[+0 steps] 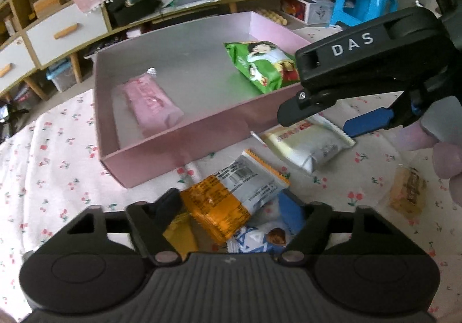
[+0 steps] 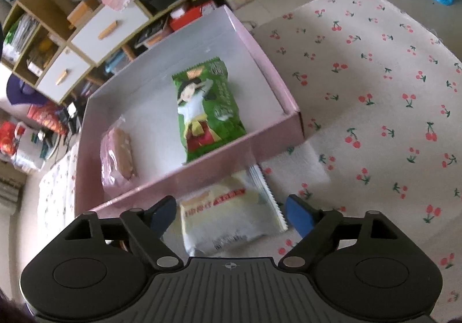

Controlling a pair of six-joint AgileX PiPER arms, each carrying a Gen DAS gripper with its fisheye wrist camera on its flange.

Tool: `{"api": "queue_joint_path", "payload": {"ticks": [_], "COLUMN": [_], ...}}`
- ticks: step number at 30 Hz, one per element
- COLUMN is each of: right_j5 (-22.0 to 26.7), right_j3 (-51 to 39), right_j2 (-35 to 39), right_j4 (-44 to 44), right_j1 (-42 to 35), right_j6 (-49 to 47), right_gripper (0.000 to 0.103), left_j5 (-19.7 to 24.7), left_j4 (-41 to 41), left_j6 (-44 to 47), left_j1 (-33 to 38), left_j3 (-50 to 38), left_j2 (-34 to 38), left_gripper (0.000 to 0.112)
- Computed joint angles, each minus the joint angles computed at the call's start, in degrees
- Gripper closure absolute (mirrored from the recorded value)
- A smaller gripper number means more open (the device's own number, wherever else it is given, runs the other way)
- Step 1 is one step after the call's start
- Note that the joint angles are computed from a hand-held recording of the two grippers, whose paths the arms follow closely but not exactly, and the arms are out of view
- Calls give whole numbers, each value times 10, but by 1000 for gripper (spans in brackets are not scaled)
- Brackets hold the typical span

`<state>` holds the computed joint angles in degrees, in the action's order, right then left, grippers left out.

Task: Organize snacks
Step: 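Move both tools back toward the packets lying beside the pink box, then grasp the cream-white packet with the right tool while the left tool grasps the orange-white packet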

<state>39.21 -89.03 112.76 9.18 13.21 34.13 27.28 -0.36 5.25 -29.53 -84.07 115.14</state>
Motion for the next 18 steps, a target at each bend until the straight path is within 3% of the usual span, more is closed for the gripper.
{"api": "queue_joint_path", "payload": {"ticks": [7,11,18], "right_j5": [-3,40,65], "right_j3": [-9,-33,-10], "right_j2": [11,25,1], "right_j4": [-154,-216,-155], "right_j1": [50,70,35], "right_j6": [109,110,-4], "right_gripper": [16,18,17], "left_j5": [-2,11,58], "left_j4": [12,13,23], "left_j6": [-17,-34,-89], "left_j1": [7,11,14], "left_j3": [12,18,10], "left_j2": [-11,-21,-33], "left_gripper": [59,60,60]}}
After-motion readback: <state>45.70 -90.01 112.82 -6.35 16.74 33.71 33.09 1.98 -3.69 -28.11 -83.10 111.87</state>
